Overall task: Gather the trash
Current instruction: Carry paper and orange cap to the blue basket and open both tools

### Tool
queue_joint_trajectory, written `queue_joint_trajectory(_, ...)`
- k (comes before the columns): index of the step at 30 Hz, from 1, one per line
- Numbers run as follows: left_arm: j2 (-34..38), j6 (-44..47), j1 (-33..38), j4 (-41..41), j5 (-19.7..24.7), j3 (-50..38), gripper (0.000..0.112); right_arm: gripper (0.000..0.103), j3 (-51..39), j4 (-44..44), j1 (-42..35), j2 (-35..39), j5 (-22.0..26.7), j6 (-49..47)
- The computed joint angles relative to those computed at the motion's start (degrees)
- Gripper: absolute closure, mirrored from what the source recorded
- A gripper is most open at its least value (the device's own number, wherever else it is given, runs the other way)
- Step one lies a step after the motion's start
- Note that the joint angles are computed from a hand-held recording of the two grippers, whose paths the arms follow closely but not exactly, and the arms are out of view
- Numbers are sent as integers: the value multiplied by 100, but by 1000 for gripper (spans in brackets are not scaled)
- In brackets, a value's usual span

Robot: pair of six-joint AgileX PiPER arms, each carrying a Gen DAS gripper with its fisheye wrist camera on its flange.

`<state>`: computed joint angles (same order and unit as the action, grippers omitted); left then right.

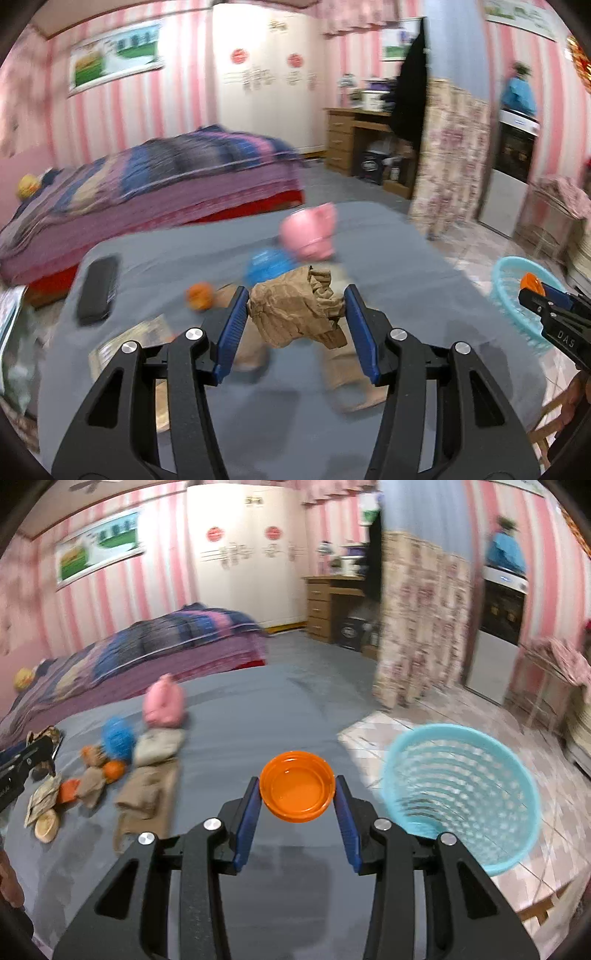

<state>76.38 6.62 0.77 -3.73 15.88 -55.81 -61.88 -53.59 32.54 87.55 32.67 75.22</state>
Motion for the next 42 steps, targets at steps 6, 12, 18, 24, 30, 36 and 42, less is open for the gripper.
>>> queue_joint_trajectory(6, 716, -928, -1254, 507, 503, -1175, 60, 63, -15, 1687, -1454, -455, -372, -2110)
queue_joint_trajectory(12, 1482, -2092, -2377, 1651, 707, -2015, 60, 63, 225, 2294, -2657, -489, -801, -2748)
queue_joint_trajectory(18, 2408, -1879, -3020, 1122, 796, -2603, 60, 63, 493, 1755, -3339, -249, -838, -2570)
queue_joint_trajectory(24, 3815, -1568, -3594, 927, 1007, -3826, 60, 63, 773, 1374, -3832, -11, -1367, -2454)
queue_joint_trajectory(30, 5061, -1115, -3691, 606, 1682, -5491, 60, 63, 905, 1230, -4028, 14, -1680, -2159)
queue_joint_trajectory(36, 5608, -1005, -3803, 720, 1965, -6336, 57, 63, 986, 926, -4132, 75, -1789, -1679)
queue_joint_trajectory(42, 5446, -1159, -3580, 771, 1921, -6293, 30, 63, 940, 365, -3827, 143, -1679, -1116)
